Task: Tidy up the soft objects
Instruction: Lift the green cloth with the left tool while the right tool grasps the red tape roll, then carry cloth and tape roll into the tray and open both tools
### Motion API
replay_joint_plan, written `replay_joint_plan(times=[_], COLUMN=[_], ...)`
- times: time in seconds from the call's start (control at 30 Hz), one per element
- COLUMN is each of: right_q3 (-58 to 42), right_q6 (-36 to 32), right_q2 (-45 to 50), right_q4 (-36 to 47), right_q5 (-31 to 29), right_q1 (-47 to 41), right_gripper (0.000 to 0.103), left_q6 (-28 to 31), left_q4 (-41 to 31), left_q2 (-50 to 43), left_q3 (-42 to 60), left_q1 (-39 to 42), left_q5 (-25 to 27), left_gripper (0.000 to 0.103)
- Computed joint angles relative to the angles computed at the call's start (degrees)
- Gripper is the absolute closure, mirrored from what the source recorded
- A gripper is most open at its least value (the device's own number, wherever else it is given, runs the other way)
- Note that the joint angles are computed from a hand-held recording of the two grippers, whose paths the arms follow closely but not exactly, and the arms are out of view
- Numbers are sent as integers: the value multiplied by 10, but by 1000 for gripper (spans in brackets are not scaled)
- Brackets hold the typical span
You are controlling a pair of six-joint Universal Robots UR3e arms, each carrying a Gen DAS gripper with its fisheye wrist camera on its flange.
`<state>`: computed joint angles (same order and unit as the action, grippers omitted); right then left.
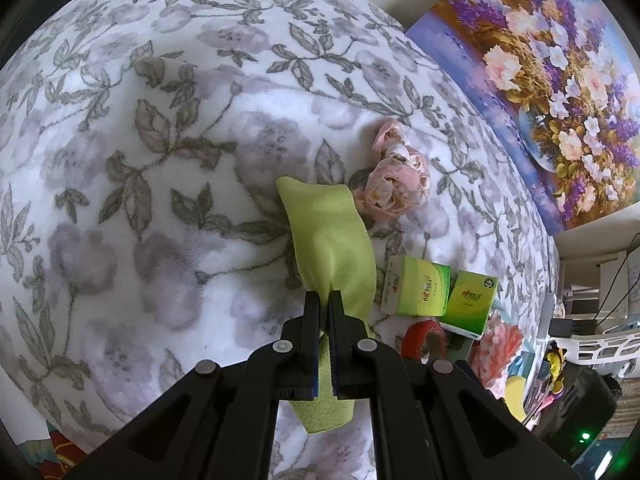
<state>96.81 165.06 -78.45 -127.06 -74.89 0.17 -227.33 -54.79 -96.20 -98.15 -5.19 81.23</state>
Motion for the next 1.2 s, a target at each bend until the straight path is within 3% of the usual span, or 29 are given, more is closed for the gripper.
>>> replay_joint_plan(times=[0.13,0.4,0.9,1.2], right_q3=[1,6,29,66], right_q6=[11,17,-3,-48], right_q2=[16,39,-62,-172], right_q4=[-16,-55,-18,44], right_q5=[-23,-82,4,47], right_q1=[9,35,-24,-123], right_gripper=[19,43,44,44], left_q6=[1,2,9,6], left_q4=[0,-4,-29,-51], left_q2=[-3,-8,-3,-17], left_q3=[-1,2,46,112], left_q1=[0,0,-31,-91], left_q5=[-3,2,44,83], left_gripper=[99,99,99,99])
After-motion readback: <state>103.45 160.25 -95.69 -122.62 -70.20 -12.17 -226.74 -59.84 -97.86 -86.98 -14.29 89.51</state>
